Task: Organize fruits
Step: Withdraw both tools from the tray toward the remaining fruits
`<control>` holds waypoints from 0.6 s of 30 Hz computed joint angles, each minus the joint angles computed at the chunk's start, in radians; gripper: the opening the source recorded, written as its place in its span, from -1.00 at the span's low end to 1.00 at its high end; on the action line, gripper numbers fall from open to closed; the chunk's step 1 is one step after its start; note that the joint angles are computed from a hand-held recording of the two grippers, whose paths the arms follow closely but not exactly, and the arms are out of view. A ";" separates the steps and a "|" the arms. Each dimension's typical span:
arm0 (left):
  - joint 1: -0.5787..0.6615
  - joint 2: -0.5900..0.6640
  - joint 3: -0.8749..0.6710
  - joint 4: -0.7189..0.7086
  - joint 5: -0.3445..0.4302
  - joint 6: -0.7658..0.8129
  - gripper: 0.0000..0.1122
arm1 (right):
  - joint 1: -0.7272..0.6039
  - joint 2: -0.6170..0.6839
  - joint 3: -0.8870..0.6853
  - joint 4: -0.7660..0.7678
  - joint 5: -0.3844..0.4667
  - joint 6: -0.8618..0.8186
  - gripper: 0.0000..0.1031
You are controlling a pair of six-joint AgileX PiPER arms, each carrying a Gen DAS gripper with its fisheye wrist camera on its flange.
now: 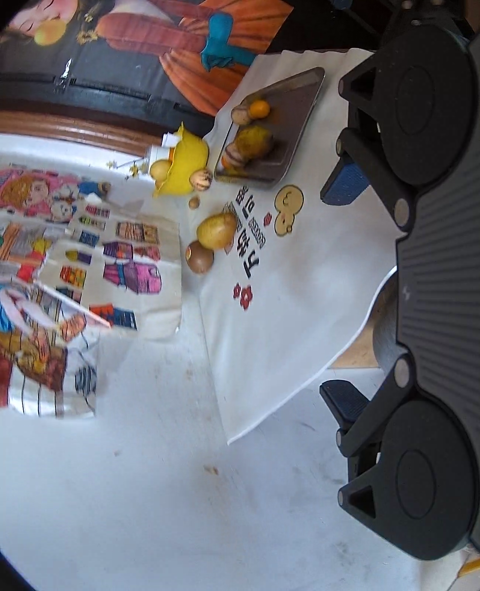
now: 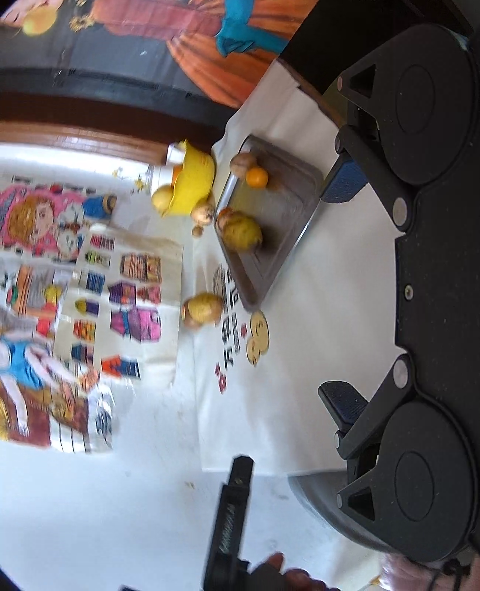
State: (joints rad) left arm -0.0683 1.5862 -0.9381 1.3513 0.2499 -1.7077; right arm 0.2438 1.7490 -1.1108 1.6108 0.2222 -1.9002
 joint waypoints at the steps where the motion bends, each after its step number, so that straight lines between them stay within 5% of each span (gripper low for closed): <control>1: 0.006 -0.004 0.003 -0.012 -0.003 0.010 0.83 | 0.005 -0.008 0.009 0.002 0.003 -0.010 0.99; 6: 0.021 -0.026 0.018 -0.030 -0.007 0.028 0.83 | 0.027 -0.024 0.017 -0.045 0.023 0.007 0.99; 18: 0.131 0.034 -0.098 -0.407 -0.063 0.473 0.83 | 0.031 0.155 -0.335 -0.673 0.275 0.614 0.99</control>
